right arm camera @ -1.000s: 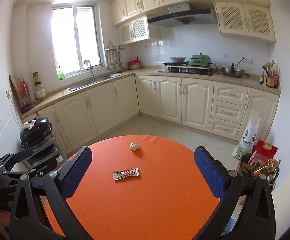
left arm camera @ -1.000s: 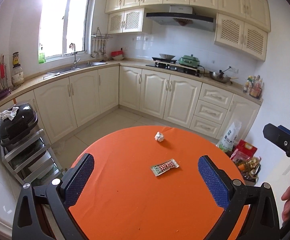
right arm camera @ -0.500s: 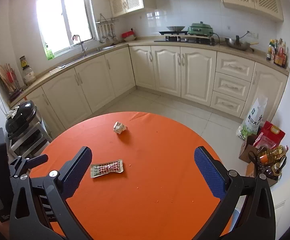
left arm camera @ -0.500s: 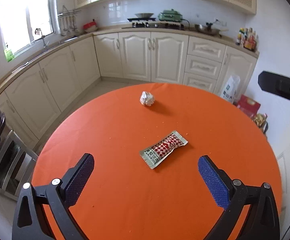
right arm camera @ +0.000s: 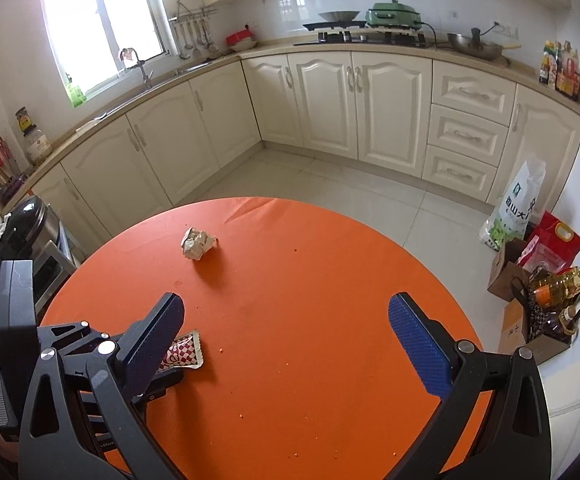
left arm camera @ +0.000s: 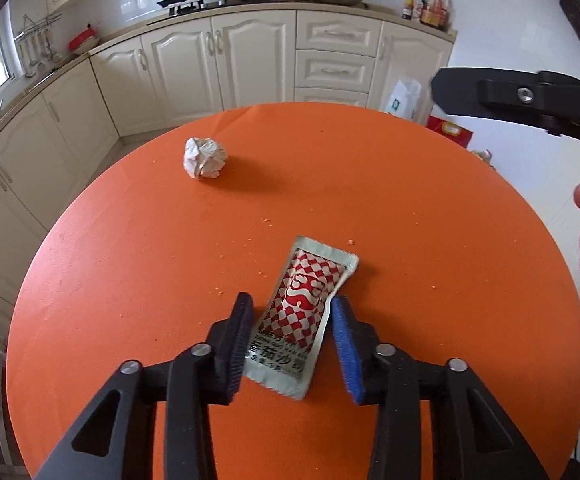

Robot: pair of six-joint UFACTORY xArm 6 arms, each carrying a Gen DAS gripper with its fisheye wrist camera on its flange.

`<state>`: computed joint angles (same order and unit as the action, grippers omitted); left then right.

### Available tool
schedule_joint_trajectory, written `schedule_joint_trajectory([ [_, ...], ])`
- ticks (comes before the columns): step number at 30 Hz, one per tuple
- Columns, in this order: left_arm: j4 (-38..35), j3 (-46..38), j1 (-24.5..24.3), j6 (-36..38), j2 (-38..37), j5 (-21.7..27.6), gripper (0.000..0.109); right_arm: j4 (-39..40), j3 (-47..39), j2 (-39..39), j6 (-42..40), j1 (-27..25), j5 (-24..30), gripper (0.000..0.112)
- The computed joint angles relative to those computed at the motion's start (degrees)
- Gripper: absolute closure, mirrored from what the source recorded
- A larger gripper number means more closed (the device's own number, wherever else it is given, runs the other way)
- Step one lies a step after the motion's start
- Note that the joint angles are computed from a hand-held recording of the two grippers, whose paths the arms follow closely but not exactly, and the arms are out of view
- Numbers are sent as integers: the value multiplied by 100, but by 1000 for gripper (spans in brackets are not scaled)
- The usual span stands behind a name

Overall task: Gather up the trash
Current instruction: 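Grasp the red-and-white sauce packet with the left tool while the right tool grasps the crumpled paper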

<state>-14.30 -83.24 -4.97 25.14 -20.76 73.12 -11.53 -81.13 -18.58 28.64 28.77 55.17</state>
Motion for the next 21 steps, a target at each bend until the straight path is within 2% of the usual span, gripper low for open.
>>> schedule_joint_trajectory([
  [1,-49,-104,-4,21,74,64,89,2,-22,26,4,15,9,9],
  [5,-456,-379,105,63,409,163,102,-20,-72,70,31,63,13,9],
  [7,-853,-169,351,158,262,182,103,-77,-118,98,76,125,55,9],
  [11,-1026,-236,479,-42,463,-44,104,-130,-212,158,93,147,150,9],
  [15,-1124,-406,831,-227,628,-235,104,-32,-525,516,-148,181,239,9],
  [17,-1041,-279,934,-420,519,-399,103,98,-697,765,-354,221,182,9],
  [20,-755,-487,1085,-718,735,-682,103,213,-1059,1233,-539,323,167,9],
  [21,-637,-384,1008,-893,679,-825,103,242,-1150,1368,-576,347,127,9],
])
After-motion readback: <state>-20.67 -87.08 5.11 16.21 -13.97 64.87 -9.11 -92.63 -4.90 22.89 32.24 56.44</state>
